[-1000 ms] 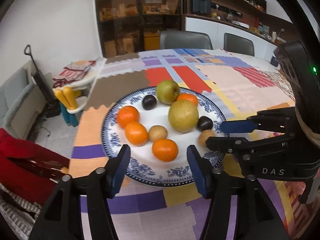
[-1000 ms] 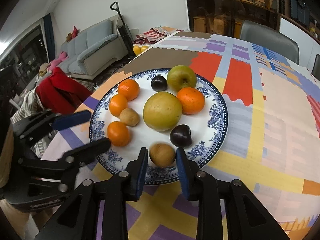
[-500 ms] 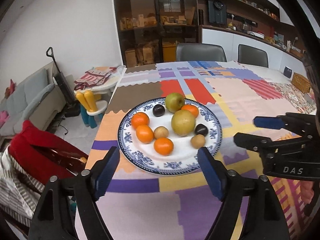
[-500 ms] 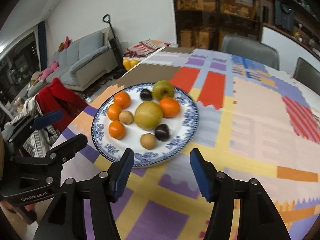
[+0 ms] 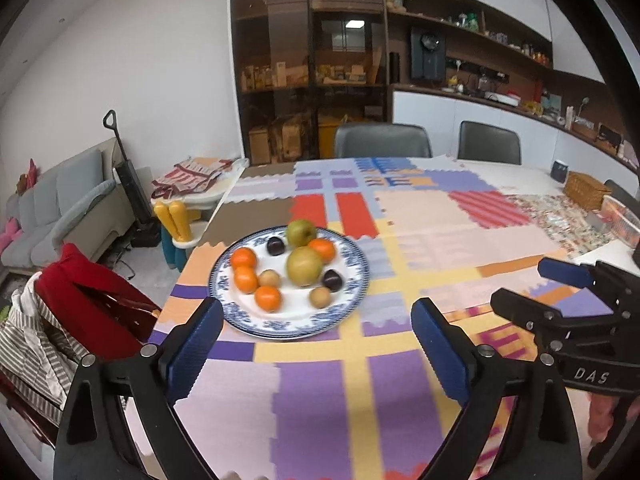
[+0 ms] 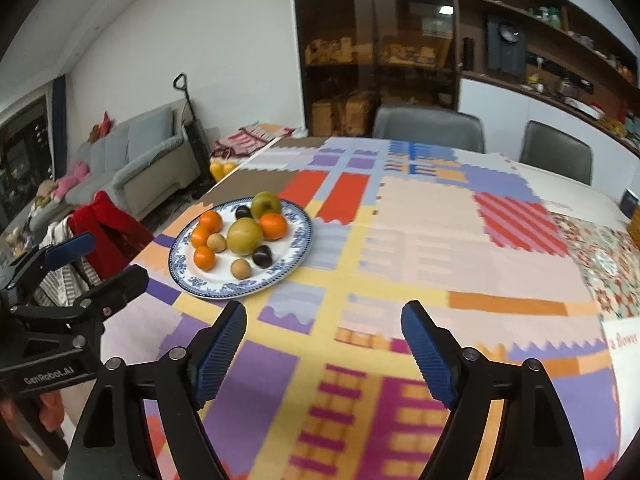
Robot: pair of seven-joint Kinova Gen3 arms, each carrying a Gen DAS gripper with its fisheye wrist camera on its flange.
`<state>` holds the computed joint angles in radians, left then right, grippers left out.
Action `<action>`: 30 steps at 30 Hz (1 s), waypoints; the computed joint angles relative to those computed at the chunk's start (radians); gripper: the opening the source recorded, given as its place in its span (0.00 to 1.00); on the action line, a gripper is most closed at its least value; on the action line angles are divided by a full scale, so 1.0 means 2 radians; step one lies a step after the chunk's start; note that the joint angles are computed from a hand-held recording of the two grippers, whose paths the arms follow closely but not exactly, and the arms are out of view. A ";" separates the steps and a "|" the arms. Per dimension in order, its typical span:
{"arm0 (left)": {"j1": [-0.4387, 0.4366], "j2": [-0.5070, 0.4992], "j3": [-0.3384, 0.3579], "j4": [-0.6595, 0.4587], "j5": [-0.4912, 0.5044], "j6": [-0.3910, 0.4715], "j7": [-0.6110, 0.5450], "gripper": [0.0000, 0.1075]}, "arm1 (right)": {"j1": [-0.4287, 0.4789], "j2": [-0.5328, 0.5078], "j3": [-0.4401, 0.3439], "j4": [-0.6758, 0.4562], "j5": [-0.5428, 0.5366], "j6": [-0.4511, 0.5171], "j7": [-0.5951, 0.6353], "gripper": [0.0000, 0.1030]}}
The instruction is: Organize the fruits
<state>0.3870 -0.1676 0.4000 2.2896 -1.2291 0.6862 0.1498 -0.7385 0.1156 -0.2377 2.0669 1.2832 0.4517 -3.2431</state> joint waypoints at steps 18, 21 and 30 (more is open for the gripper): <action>0.137 0.034 0.053 -0.025 -0.019 0.154 0.080 0.95 | 0.019 -0.124 -0.089 0.110 0.017 0.122 -0.114 0.88; 0.148 0.033 0.049 -0.023 -0.018 0.157 0.085 0.95 | 0.016 -0.132 -0.095 0.118 0.021 0.130 -0.125 0.88; 0.172 0.037 0.054 -0.021 -0.017 0.182 0.104 0.96 | 0.012 -0.142 -0.107 0.128 0.017 0.137 -0.138 0.89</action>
<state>0.7318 -0.0941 0.5074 2.2483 -1.2639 1.0506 0.3570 -0.7147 -0.1687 -0.4515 2.3222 1.3168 0.7247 -3.5188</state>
